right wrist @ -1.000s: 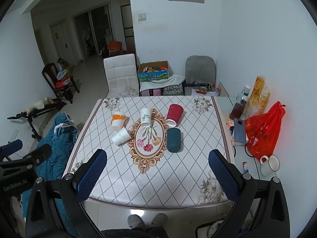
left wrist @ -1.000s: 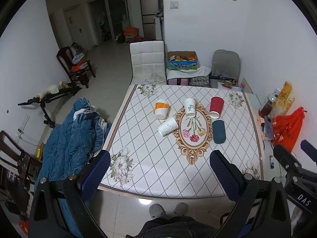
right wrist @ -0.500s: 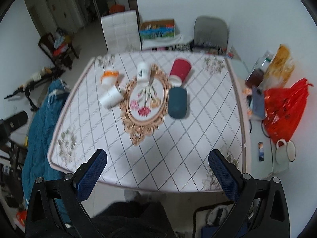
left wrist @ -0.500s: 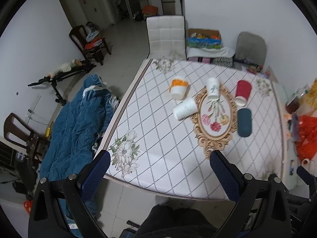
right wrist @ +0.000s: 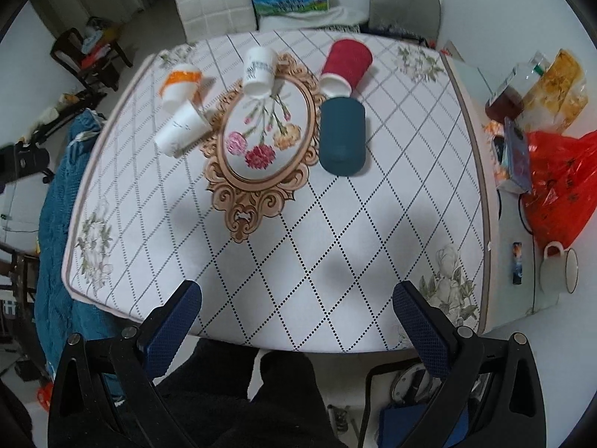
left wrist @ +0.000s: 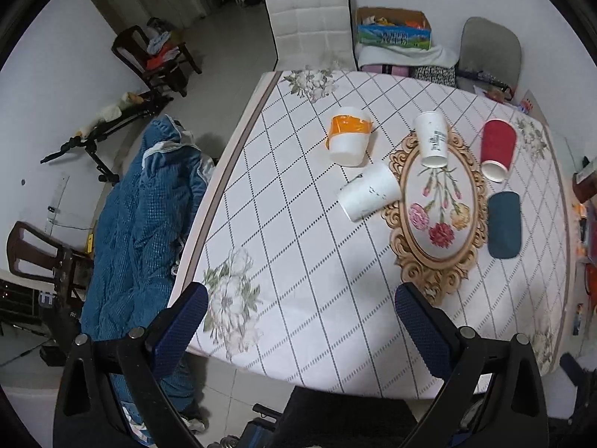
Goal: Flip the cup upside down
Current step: 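Reach the left gripper to the white paper cup lying on its side and grasp it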
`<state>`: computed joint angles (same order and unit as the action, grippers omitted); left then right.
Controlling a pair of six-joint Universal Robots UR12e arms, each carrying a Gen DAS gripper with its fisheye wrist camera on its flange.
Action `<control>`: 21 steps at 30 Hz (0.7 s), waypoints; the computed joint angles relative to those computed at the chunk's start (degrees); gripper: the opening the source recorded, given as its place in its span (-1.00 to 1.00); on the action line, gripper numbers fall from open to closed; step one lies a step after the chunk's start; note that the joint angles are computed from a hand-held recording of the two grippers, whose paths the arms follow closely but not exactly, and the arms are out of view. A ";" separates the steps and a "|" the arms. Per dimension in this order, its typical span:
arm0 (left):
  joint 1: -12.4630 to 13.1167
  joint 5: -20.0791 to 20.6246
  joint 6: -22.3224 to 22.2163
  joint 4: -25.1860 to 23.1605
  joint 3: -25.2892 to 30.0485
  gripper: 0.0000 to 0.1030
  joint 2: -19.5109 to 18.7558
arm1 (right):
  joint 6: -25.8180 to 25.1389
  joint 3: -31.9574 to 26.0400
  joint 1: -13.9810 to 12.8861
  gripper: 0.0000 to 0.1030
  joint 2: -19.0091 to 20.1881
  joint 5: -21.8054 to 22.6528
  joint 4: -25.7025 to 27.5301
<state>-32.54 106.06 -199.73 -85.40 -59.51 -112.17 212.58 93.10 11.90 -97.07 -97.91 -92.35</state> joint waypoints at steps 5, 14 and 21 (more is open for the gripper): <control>1.57 -1.29 5.75 -2.46 4.76 1.00 -4.94 | 1.25 -0.08 -1.11 1.00 2.73 2.08 1.70; 1.45 1.53 25.50 -2.63 11.57 0.99 -13.65 | 1.80 -0.96 -2.45 1.00 8.64 4.69 6.09; 1.49 -0.56 36.13 -4.59 17.30 0.99 -19.19 | 4.06 -0.86 -3.62 1.00 11.31 6.21 7.74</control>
